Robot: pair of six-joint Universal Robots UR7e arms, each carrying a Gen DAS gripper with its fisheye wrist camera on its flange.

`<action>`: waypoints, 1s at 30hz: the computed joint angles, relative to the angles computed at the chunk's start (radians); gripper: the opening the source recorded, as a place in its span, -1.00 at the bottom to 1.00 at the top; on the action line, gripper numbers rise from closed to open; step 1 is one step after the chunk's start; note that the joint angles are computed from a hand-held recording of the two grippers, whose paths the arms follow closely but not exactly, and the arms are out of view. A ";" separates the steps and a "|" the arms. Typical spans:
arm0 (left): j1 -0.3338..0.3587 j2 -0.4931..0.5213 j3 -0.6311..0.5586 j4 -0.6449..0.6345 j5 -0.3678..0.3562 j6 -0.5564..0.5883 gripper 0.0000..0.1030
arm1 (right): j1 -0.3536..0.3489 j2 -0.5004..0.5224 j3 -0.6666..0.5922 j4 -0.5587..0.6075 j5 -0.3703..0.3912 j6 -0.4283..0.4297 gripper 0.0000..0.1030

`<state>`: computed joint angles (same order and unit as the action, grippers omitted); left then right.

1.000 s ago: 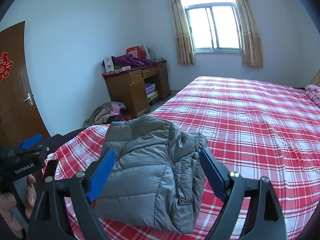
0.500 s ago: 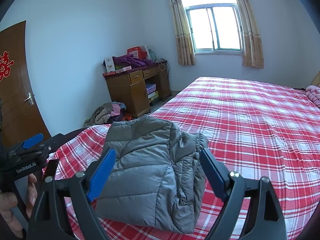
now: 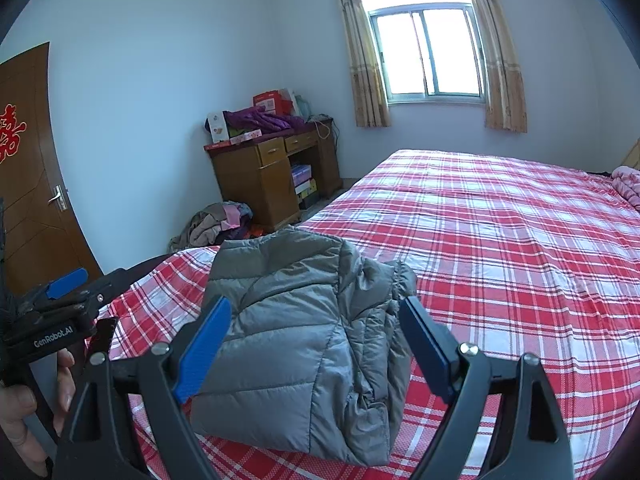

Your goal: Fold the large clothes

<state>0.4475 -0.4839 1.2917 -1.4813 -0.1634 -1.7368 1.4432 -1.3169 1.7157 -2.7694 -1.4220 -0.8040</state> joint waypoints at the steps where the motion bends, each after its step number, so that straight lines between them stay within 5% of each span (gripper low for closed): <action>1: 0.000 0.000 0.000 0.000 0.000 0.000 0.98 | 0.000 0.000 -0.001 0.001 0.001 0.000 0.71; 30: 0.013 0.013 -0.037 0.106 -0.022 -0.075 0.98 | -0.002 -0.004 0.005 -0.027 0.020 -0.005 0.71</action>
<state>0.4608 -0.4707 1.2550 -1.3749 -0.1857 -1.8122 1.4416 -1.3207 1.7207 -2.7961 -1.4016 -0.8092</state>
